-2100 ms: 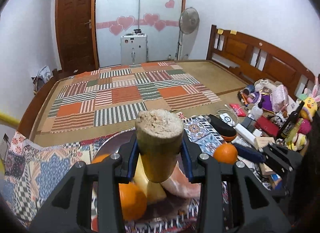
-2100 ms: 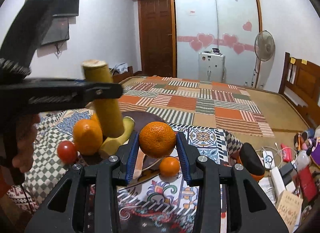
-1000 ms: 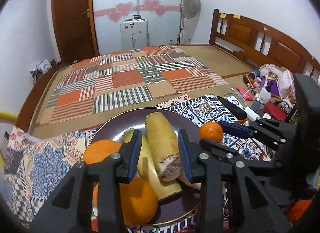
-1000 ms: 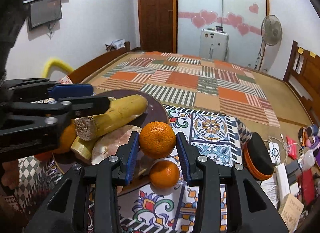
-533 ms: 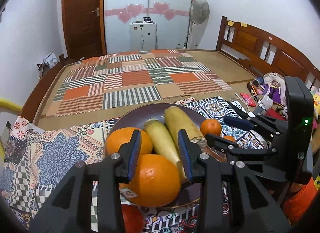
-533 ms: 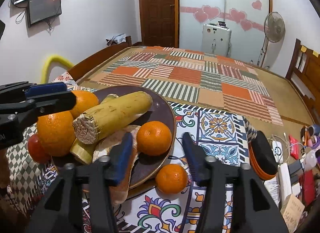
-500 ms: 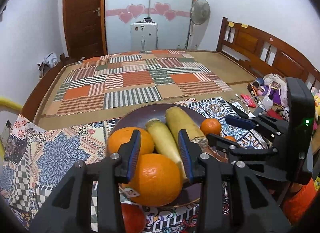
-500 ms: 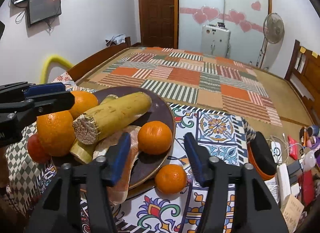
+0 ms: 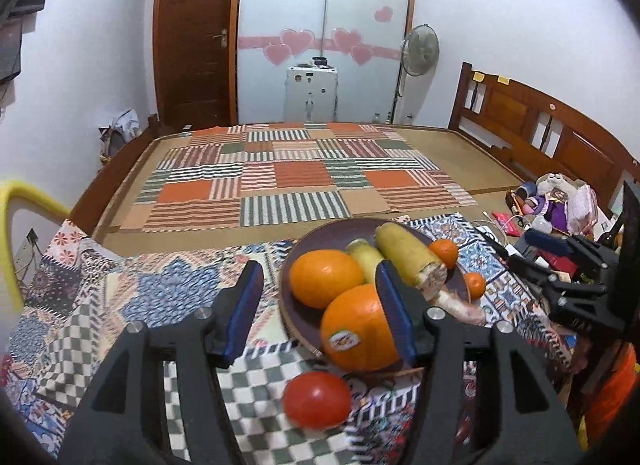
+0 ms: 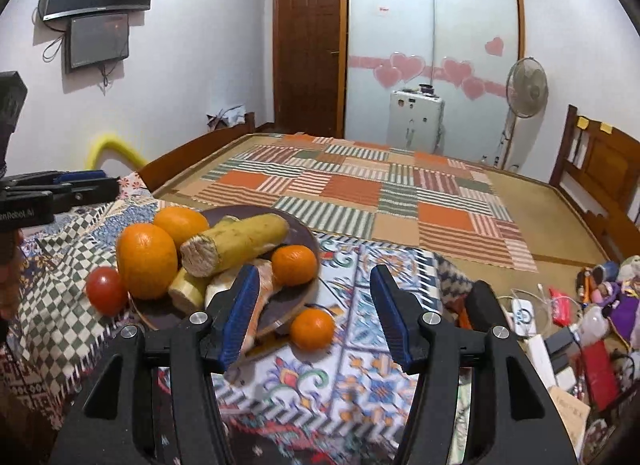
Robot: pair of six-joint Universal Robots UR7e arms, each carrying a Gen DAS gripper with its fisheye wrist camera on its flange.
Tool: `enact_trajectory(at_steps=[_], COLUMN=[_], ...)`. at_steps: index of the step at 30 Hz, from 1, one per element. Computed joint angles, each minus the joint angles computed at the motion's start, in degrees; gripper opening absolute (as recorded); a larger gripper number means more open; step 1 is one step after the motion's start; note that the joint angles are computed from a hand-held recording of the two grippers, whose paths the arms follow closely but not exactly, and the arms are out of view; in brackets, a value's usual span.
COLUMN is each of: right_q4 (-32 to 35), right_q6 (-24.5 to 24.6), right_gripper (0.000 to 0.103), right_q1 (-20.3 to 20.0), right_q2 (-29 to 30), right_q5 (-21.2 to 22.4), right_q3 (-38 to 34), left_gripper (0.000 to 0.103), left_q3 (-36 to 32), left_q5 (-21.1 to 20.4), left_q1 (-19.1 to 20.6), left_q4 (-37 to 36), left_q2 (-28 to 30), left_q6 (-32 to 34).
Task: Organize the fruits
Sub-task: 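Grasp the red tomato with the left tool while the right tool grasps another tangerine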
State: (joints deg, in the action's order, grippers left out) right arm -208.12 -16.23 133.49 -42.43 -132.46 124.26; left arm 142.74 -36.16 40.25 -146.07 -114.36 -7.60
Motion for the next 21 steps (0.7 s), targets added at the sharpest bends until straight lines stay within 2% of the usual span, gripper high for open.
enact_trajectory(at_steps=[4, 10, 15, 21], right_q4=[-0.43, 0.50, 4.73, 8.69], right_q6=[1.04, 2.43, 6.09, 6.03], right_gripper=[0.054, 0.054, 0.054, 0.050], right_q1=[-0.07, -0.65, -3.22, -4.43], right_q2=[-0.75, -0.94, -2.49, -2.20], right_q5=[-1.81, -3.14, 1.51, 3.59], right_q3=[1.78, 3.72, 4.08, 2.16], left_gripper=[0.061, 0.062, 0.062, 0.063], left_q3=[0.72, 2.39, 3.34, 4.39], left_q5=[1.21, 0.11, -0.79, -3.75], left_q1=[-0.62, -1.09, -0.52, 2.42], left_q4=[6.38, 15.12, 18.51, 17.35], left_q2=[-2.80, -7.88, -9.16, -8.55], left_q6=[-2.84, -7.41, -9.23, -9.10])
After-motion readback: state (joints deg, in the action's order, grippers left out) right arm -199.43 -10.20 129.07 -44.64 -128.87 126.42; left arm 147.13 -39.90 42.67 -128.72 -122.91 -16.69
